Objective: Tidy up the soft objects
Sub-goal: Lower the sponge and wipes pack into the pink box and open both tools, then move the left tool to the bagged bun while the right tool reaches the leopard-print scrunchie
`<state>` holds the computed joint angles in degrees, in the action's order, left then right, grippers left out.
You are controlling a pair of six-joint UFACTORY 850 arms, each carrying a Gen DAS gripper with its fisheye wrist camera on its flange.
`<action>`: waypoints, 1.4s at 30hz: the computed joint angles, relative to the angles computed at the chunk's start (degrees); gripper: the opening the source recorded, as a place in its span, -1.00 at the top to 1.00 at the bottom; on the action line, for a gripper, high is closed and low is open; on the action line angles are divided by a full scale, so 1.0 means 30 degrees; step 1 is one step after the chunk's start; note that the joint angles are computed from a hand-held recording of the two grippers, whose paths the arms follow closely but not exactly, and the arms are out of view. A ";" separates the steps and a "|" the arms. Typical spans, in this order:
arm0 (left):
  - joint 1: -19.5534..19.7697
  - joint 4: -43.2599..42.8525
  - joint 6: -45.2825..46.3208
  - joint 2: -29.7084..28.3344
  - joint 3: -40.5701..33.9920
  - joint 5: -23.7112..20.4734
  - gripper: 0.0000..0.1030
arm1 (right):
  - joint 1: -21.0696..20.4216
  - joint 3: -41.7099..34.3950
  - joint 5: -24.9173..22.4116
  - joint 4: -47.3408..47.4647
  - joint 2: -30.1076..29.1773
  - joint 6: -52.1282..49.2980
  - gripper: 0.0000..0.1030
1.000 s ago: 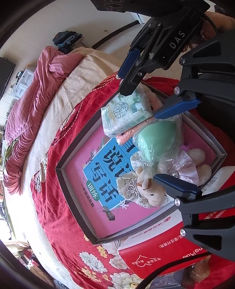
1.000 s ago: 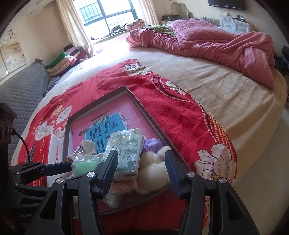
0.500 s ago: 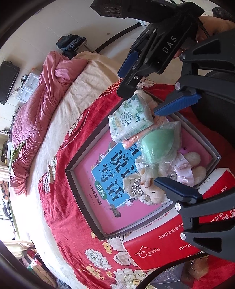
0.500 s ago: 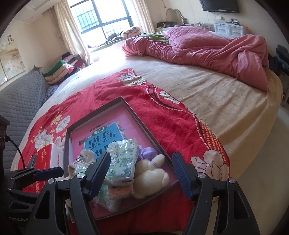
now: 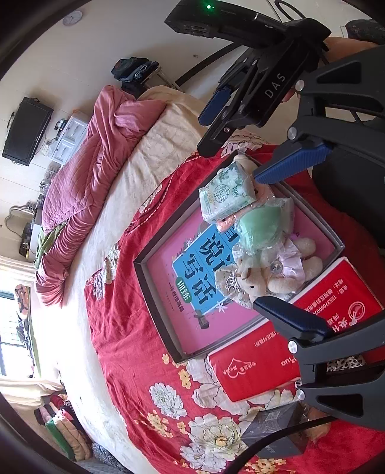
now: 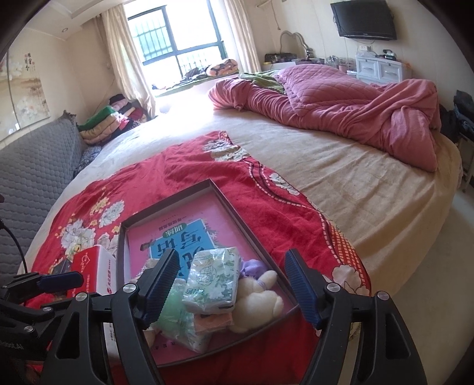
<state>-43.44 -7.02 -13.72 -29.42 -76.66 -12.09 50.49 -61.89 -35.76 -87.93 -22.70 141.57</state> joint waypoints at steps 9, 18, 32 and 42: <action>0.0408 0.4000 -0.4193 0.2029 0.2229 0.0800 -0.52 | 0.0755 -0.1349 -0.0631 0.0354 -0.0205 -0.2515 -0.51; 0.1324 1.0657 -1.1329 0.4388 0.4942 0.1297 -0.53 | 0.2003 -0.4322 -0.0838 0.1296 -0.1635 -0.7043 -0.51; 0.3237 1.8215 -1.9679 0.7599 0.8656 0.1524 -0.53 | 0.3593 -0.8975 0.0432 0.3491 -0.4585 -1.3100 -0.52; 0.5274 1.8281 -2.0492 0.8496 1.0688 0.1766 -0.53 | 0.4500 -1.2711 0.0685 0.7695 -0.7371 -2.1075 -0.52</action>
